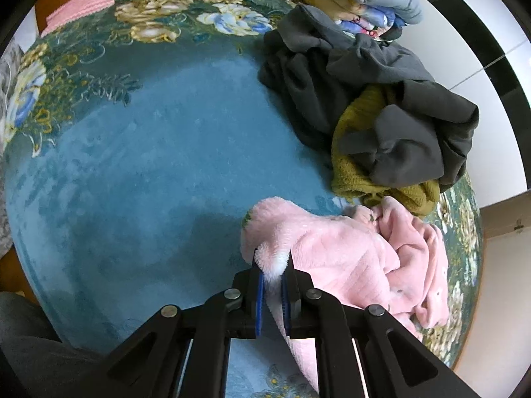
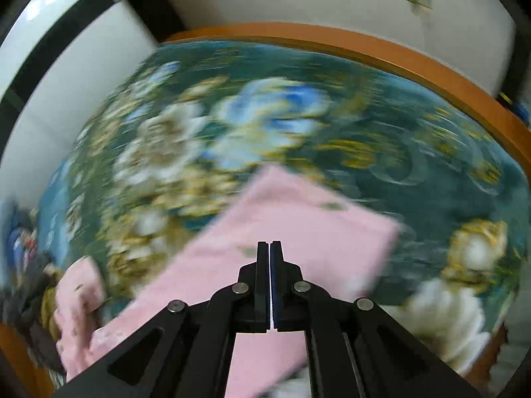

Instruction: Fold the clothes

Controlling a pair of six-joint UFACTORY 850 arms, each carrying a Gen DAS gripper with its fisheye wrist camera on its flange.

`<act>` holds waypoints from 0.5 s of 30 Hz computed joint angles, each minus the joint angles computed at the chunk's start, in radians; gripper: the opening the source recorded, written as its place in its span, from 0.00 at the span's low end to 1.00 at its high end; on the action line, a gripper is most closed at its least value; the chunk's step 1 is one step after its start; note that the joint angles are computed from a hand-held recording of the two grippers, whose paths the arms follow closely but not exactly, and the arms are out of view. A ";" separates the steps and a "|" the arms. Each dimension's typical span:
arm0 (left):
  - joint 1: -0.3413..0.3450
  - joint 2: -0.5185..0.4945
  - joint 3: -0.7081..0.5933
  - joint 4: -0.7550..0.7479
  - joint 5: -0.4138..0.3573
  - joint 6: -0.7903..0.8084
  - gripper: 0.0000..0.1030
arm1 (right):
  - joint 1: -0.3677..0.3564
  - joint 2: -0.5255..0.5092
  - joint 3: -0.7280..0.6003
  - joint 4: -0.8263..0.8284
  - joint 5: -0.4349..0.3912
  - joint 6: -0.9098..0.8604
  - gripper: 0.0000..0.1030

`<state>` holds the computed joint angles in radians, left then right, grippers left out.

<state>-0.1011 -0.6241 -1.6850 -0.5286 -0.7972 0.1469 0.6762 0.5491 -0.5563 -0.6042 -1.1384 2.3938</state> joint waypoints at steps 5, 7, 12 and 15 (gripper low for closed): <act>0.010 -0.008 -0.007 -0.042 -0.013 0.020 0.09 | -0.129 -0.270 -0.207 -0.118 0.278 -0.267 0.18; 0.014 -0.014 -0.008 -0.057 -0.019 0.014 0.09 | -0.167 -0.400 -0.317 -0.114 0.400 -0.420 0.47; 0.018 -0.030 -0.019 -0.071 -0.023 0.006 0.09 | -0.198 -0.726 -0.623 0.050 0.561 -0.882 0.53; 0.022 -0.035 -0.017 -0.104 -0.012 0.033 0.09 | -0.207 -0.845 -0.740 0.157 0.601 -1.023 0.54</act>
